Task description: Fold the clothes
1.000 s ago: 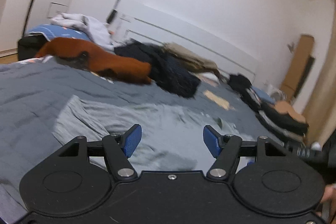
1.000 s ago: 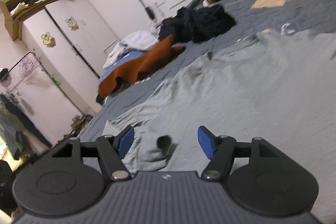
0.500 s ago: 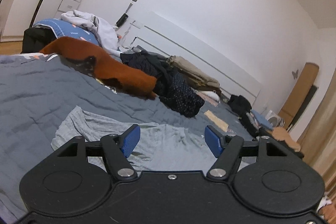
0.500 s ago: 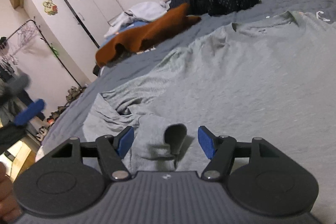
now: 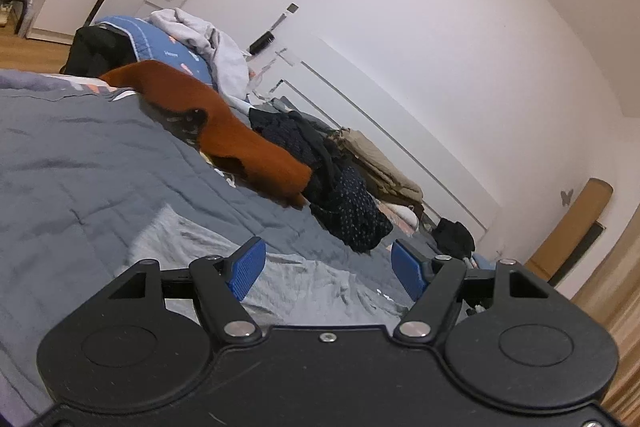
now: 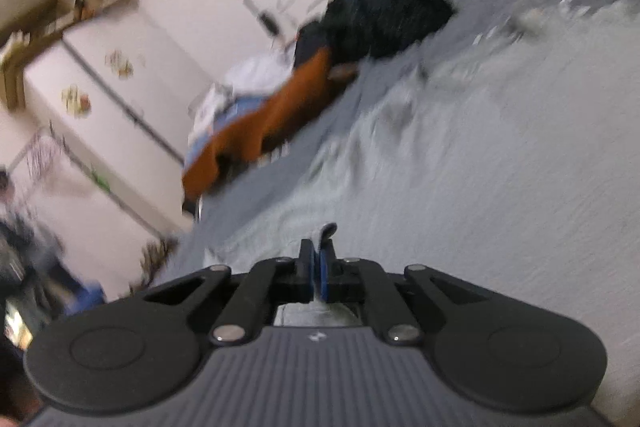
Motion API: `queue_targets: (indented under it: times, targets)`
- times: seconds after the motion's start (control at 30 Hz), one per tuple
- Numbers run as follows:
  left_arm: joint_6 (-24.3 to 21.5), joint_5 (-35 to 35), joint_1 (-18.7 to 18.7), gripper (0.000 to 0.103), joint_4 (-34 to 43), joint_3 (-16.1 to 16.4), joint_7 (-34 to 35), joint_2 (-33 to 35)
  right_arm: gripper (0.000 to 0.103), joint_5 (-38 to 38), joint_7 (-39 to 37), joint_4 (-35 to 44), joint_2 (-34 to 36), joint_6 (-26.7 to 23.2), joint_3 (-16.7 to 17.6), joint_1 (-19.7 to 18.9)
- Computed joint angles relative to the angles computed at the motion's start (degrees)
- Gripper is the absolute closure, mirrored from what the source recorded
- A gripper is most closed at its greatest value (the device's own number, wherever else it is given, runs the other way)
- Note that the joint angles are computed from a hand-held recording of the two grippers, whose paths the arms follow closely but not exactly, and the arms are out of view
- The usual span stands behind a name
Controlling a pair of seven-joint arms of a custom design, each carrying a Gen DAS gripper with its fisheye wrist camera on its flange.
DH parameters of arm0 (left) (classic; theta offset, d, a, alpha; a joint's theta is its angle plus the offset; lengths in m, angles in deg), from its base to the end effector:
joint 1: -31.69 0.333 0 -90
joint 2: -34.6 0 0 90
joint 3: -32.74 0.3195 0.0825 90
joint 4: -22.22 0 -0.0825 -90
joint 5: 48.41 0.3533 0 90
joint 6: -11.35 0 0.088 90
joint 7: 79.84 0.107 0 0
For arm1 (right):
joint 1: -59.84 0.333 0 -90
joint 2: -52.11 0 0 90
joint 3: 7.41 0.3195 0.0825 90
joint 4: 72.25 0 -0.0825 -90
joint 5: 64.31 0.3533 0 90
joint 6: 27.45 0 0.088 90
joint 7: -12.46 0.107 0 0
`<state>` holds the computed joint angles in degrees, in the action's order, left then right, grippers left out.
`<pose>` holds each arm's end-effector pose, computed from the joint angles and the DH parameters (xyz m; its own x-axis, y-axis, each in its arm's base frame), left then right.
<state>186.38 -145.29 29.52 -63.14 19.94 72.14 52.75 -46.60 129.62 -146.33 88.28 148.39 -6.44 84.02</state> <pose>0.6510 -0.0690 0.5716 -0.1389 -0.7647 0.6292 -0.3729 -0.5482 -0.7486 0.6889 0.2917 0.5295 0.0474 -0.7529 -0.6564 -0.5767 0.5160 -0.6334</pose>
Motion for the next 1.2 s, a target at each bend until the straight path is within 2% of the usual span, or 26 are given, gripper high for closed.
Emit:
queue_targets:
  times: [0.1, 0.13, 0.3, 0.4, 0.43, 0.47, 0.53, 0.57, 0.63, 0.7, 0.77, 0.8, 0.83, 0.9, 0.93, 1.03, 1.07, 1.2]
  targets:
    - [0.4, 2.3, -0.3, 0.034, 0.2, -0.2, -1.5, 0.5, 0.100, -0.8, 2.4, -5.9, -5.4, 2.4, -5.1, 1.5]
    - [0.2, 3.3, -0.2, 0.034, -0.1, -0.5, -1.9, 0.4, 0.100, -2.0, 3.9, -8.1, -7.2, 2.7, -8.4, 3.1]
    - [-0.1, 6.9, -0.1, 0.034, -1.1, -2.4, -0.8, 0.6, 0.100, -11.9, 15.3, -18.8, -14.0, 3.6, -28.8, 14.8]
    - [0.2, 10.1, -0.2, 0.034, -2.0, -3.6, -1.2, 0.8, 0.100, -18.7, 22.6, -23.4, -14.2, 2.8, -42.1, 23.4]
    - [0.3, 11.8, -0.2, 0.034, -2.3, -3.9, -1.8, 0.9, 0.098, -20.9, 24.3, -24.4, -13.6, 1.9, -45.8, 25.7]
    - [0.5, 13.5, -0.2, 0.034, -2.7, -4.4, -2.5, 1.1, 0.096, -22.4, 25.4, -24.7, -12.9, 0.5, -47.5, 26.5]
    - [0.9, 17.3, -0.2, 0.034, -3.5, -5.1, -4.3, 1.3, 0.093, -24.7, 26.9, -24.5, -11.4, -2.8, -48.9, 26.6]
    - [1.1, 18.8, -0.2, 0.034, -4.0, -5.5, -5.1, 1.4, 0.089, -25.0, 26.7, -23.9, -11.3, -4.9, -47.6, 25.3]
    - [1.7, 21.8, -0.1, 0.034, -4.8, -6.3, -6.8, 1.7, 0.079, -22.7, 24.7, -22.9, -12.2, -7.2, -41.3, 20.0]
    - [2.5, 25.3, -0.3, 0.034, -5.5, -6.6, -8.8, 1.9, 0.064, -21.0, 23.6, -23.5, -13.3, -4.9, -36.4, 16.1]
    - [3.4, 27.9, -0.3, 0.034, -6.1, -7.3, -10.3, 2.1, 0.057, -23.1, 26.3, -23.8, -13.3, -3.4, -37.1, 16.8]
    - [3.7, 28.7, 0.1, 0.034, -6.4, -7.9, -10.3, 2.2, 0.056, -24.4, 28.0, -23.9, -13.2, -2.7, -37.9, 17.6]
    - [3.7, 28.7, 1.0, 0.034, -6.7, -9.1, -9.2, 2.1, 0.055, -25.2, 28.2, -23.7, -13.3, -2.3, -37.3, 17.1]
    - [4.7, 29.8, 2.0, 0.030, -7.3, -10.8, -8.5, 2.1, 0.054, -26.0, 25.8, -23.6, -14.3, -2.7, -33.5, 14.1]
    - [4.9, 29.8, 2.9, 0.029, -7.6, -12.0, -7.7, 2.0, 0.054, -26.9, 25.3, -23.6, -14.6, -3.0, -32.6, 13.5]
    - [5.9, 30.9, 5.0, 0.029, -8.7, -15.0, -6.0, 1.9, 0.052, -32.0, 29.0, -23.9, -14.8, -3.2, -35.2, 15.3]
    - [6.5, 31.3, 5.7, 0.029, -9.0, -16.1, -5.4, 1.9, 0.051, -33.0, 29.7, -23.6, -14.9, -3.7, -35.1, 15.2]
    - [7.7, 34.9, 7.3, 0.028, -10.2, -18.5, -6.0, 2.2, 0.050, -33.8, 29.7, -22.6, -15.3, -4.7, -30.6, 11.3]
